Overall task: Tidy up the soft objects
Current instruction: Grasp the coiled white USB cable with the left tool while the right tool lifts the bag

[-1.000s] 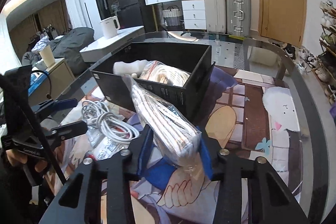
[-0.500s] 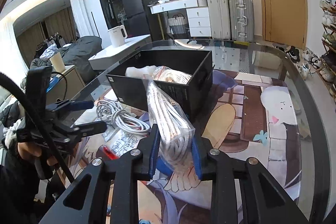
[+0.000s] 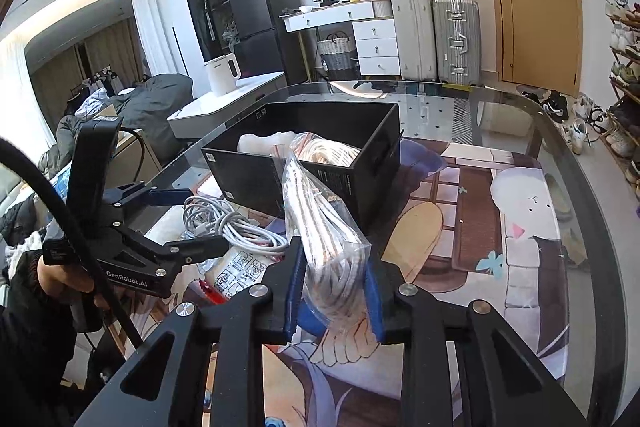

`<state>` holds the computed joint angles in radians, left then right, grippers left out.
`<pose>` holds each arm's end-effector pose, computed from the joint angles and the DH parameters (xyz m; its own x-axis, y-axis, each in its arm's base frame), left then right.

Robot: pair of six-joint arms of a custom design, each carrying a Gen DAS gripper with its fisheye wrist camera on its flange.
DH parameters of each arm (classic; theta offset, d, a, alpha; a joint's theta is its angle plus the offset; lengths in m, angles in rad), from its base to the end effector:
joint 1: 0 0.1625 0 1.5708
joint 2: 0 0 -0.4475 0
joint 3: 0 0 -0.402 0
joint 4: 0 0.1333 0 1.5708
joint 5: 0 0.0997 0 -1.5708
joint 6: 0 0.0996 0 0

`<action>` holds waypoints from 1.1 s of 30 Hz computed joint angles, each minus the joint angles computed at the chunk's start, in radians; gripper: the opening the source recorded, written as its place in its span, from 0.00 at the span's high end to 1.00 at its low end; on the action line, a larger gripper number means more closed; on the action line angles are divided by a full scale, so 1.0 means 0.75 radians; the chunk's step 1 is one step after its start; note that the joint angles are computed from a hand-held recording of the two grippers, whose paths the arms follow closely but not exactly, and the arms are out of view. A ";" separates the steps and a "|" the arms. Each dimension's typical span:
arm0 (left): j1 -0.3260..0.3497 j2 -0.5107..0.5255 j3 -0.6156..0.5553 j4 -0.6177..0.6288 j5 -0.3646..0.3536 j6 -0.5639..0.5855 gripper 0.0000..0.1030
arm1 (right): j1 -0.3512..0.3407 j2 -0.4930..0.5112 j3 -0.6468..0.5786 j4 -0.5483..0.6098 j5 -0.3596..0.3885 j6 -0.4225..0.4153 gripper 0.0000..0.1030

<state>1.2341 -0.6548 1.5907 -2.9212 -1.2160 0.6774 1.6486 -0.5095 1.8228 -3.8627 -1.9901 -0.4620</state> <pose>-0.0801 -0.7372 0.0660 -0.5361 0.6800 -0.5002 0.8193 0.5618 -0.1145 0.1410 -0.6151 0.0240 -0.8193 -0.0101 0.5733 -0.4564 0.6166 -0.6414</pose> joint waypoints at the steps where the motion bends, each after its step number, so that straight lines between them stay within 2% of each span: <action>1: -0.001 0.002 -0.003 0.004 0.001 0.000 0.02 | 0.000 0.002 -0.002 -0.001 -0.001 0.003 0.74; 2: -0.002 0.003 -0.005 0.015 0.006 0.001 0.03 | 0.000 0.003 -0.002 -0.002 -0.001 0.006 0.74; 6: -0.002 0.005 -0.015 0.064 -0.005 0.009 0.27 | 0.002 0.004 -0.003 -0.002 -0.001 0.004 0.74; 8: 0.001 -0.001 -0.009 0.061 -0.019 0.013 0.31 | 0.002 0.005 -0.003 -0.003 0.000 0.005 0.74; 10: 0.007 -0.014 0.000 0.063 -0.062 0.022 0.32 | 0.004 0.005 -0.004 -0.004 -0.001 0.007 0.74; 17: 0.015 -0.042 0.039 0.024 -0.125 0.079 0.33 | 0.005 0.004 -0.004 -0.013 0.005 0.003 0.74; 33: 0.048 -0.101 0.059 -0.036 -0.200 0.005 0.33 | 0.027 -0.025 0.035 -0.069 0.087 -0.021 0.77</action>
